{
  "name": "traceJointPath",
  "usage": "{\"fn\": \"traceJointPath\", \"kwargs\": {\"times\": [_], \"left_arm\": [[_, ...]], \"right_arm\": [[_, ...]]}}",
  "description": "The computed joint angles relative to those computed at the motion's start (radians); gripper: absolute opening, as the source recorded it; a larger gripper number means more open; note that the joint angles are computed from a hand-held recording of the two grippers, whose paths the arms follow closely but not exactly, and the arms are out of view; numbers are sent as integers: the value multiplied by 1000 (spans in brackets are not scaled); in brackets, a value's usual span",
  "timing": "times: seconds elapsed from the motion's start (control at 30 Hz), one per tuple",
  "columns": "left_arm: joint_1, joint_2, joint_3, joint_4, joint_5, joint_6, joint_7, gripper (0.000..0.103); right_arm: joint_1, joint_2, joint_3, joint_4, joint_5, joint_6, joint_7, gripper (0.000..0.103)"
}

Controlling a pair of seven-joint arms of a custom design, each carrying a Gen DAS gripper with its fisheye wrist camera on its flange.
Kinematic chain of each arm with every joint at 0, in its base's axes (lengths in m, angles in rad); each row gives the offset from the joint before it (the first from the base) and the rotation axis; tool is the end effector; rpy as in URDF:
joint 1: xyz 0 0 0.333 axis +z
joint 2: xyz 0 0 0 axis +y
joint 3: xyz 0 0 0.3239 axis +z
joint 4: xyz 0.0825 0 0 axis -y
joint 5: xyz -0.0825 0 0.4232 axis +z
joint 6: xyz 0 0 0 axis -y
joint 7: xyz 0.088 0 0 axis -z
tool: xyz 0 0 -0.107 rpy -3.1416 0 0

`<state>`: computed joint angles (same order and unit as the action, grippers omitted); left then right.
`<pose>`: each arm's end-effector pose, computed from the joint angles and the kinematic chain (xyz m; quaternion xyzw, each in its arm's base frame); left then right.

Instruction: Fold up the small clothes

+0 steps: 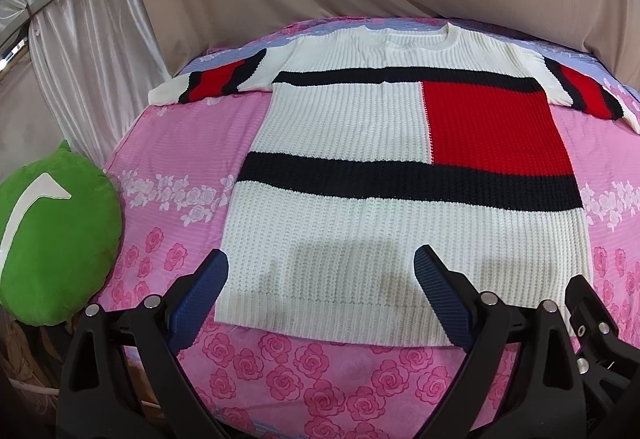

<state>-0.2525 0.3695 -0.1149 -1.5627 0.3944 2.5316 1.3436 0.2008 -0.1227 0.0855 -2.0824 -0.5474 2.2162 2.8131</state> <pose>0.7041 -0.2621 0.4950 -0.5331 0.7821 -0.1943 0.2577 0.5601 0.1487 0.5036 -0.4163 0.8684 -0.2425 0.1171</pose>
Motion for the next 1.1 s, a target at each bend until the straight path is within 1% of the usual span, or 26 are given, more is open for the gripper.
{"fn": "traceJointPath", "kwargs": {"times": [0.07,0.1,0.17,0.2,0.23,0.27,0.3,0.37,0.4,0.47,0.53,0.57,0.6,0.63,0.67,0.7,0.77,0.83,0.87,0.9,0.93,0.97,1.0,1.03,1.07,1.1], "left_arm": [[9,14,-12,18,-30,-5,20,92],[12,24,-15,34,-44,-9,26,92],[8,46,-10,71,-56,-23,18,93],[7,59,-9,92,-62,-32,17,93],[6,75,-9,121,-70,-46,21,94],[5,93,-10,152,-78,-64,25,94],[-2,112,-6,185,-78,-82,22,94],[-10,149,-4,246,-86,-113,22,94],[-15,165,-1,273,-87,-123,21,94],[-29,203,8,335,-82,-148,15,94],[-31,253,2,414,-104,-196,28,94],[-33,282,-1,462,-117,-229,34,94],[-38,313,3,511,-124,-260,31,94],[-42,334,9,543,-128,-273,22,94],[-45,345,15,557,-129,-272,11,94],[-48,354,21,570,-127,-270,0,94],[-52,378,32,605,-123,-280,-12,94],[-50,400,36,641,-127,-303,-20,94],[-47,412,39,659,-129,-313,-23,94],[-46,426,40,682,-130,-324,-24,94],[-44,441,44,706,-129,-333,-23,94],[-41,452,46,724,-130,-341,-19,94],[-38,462,48,742,-130,-348,-18,94],[-32,469,49,757,-134,-350,-18,94],[-25,477,47,772,-141,-350,-17,94],[-16,486,45,790,-150,-349,-14,94]], "right_arm": [[-1,2,-4,-3,8,11,-5,96],[-4,-1,-12,-16,26,41,-17,96],[-17,-12,-35,-53,83,127,-53,96],[-33,-24,-48,-83,104,165,-46,96],[-54,-38,-54,-108,99,186,-11,96],[-80,-57,-64,-139,92,214,25,96],[-115,-83,-86,-183,96,260,50,95],[-187,-115,-121,-237,108,323,72,94],[-236,-129,-148,-264,111,367,85,94],[-315,-124,-192,-279,127,453,81,94],[-390,-69,-240,-254,150,557,55,94],[-414,-29,-261,-231,179,602,25,94],[-426,27,-295,-201,257,663,-50,93],[-428,77,-315,-170,367,691,-142,89],[-435,127,-324,-135,507,707,-259,88],[-452,176,-319,-95,638,706,-366,82],[-502,270,-290,-9,800,703,-495,81],[-528,330,-273,50,854,714,-548,77],[-534,353,-267,75,868,720,-557,74],[-551,382,-246,106,904,731,-584,56],[-599,407,-191,139,974,730,-645,25],[-616,424,-171,170,1035,709,-702,7],[-603,444,-185,210,1026,670,-690,8],[-555,452,-231,240,947,668,-621,8],[-528,453,-247,262,909,699,-605,8],[-521,452,-232,289,899,737,-627,8]]}}
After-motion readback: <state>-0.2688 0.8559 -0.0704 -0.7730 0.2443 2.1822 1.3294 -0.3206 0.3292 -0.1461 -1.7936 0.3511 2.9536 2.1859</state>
